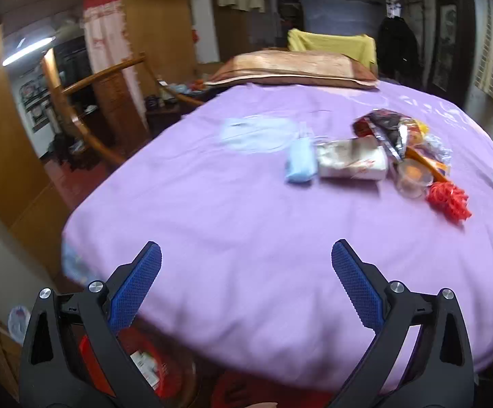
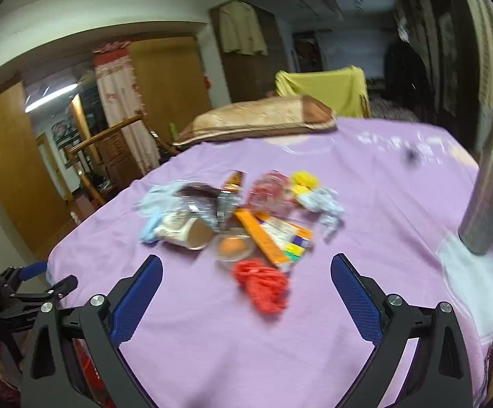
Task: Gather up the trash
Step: 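Move both tools back over the remaining trash on the table, then close the left tool on the white paper cup lying on its side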
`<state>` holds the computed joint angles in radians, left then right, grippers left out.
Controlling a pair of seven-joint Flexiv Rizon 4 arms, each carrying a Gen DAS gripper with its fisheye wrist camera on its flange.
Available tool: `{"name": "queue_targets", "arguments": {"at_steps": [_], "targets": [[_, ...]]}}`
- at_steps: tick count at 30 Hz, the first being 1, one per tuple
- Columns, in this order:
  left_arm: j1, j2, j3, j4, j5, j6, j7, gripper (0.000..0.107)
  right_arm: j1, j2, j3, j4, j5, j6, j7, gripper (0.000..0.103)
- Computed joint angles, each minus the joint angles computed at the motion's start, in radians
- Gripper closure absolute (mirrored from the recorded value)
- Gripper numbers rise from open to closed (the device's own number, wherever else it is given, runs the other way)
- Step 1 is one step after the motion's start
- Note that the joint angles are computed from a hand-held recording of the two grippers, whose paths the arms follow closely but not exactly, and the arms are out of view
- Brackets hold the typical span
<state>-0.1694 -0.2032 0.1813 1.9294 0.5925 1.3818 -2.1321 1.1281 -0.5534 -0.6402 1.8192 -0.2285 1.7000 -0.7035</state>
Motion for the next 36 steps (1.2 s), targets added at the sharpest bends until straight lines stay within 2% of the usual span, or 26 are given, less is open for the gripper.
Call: {"name": "queue_targets", "arguments": {"at_steps": [4,9,11,14,16,21,25,26,29,33,36], "targets": [[0.007,-0.094,-0.05,-0.095,-0.089,-0.021,0.082,0.01,-0.116,-0.012,0.102,-0.039,-0.01,-0.027,0.005,0.006],[0.024,-0.179,-0.11,-0.154,-0.258,-0.004,0.25,0.01,-0.156,-0.037,0.119,-0.065,-0.037,-0.026,0.051,0.006],[0.011,-0.215,-0.117,-0.193,-0.295,-0.005,0.302,0.01,-0.173,-0.042,0.134,-0.069,-0.035,-0.028,0.061,0.006],[-0.023,-0.278,-0.11,-0.268,-0.34,-0.032,0.357,0.01,-0.274,-0.036,0.258,-0.09,-0.051,-0.051,0.056,0.005],[-0.055,-0.315,-0.084,-0.315,-0.357,-0.055,0.375,0.01,-0.303,-0.035,0.293,-0.099,-0.068,-0.068,0.061,0.005],[-0.141,-0.351,0.045,-0.381,-0.31,-0.118,0.322,0.01,-0.293,-0.029,0.274,-0.089,-0.126,-0.086,0.104,0.005],[-0.125,-0.287,0.105,-0.306,-0.257,-0.102,0.261,0.01,-0.278,-0.025,0.246,-0.07,-0.142,-0.056,0.141,0.005],[-0.137,-0.267,0.149,-0.29,-0.222,-0.12,0.215,0.01,-0.281,-0.023,0.251,-0.068,-0.14,-0.051,0.142,0.005],[-0.126,-0.216,0.188,-0.25,-0.147,-0.156,0.132,0.011,-0.291,-0.021,0.269,-0.066,-0.136,-0.035,0.132,0.006],[-0.054,-0.15,0.132,-0.178,-0.141,-0.123,0.114,0.011,-0.259,-0.021,0.235,-0.059,-0.128,-0.029,0.119,0.006],[-0.026,-0.143,0.07,-0.172,-0.133,-0.084,0.134,0.011,-0.244,-0.023,0.218,-0.059,-0.12,-0.038,0.116,0.006]]}}
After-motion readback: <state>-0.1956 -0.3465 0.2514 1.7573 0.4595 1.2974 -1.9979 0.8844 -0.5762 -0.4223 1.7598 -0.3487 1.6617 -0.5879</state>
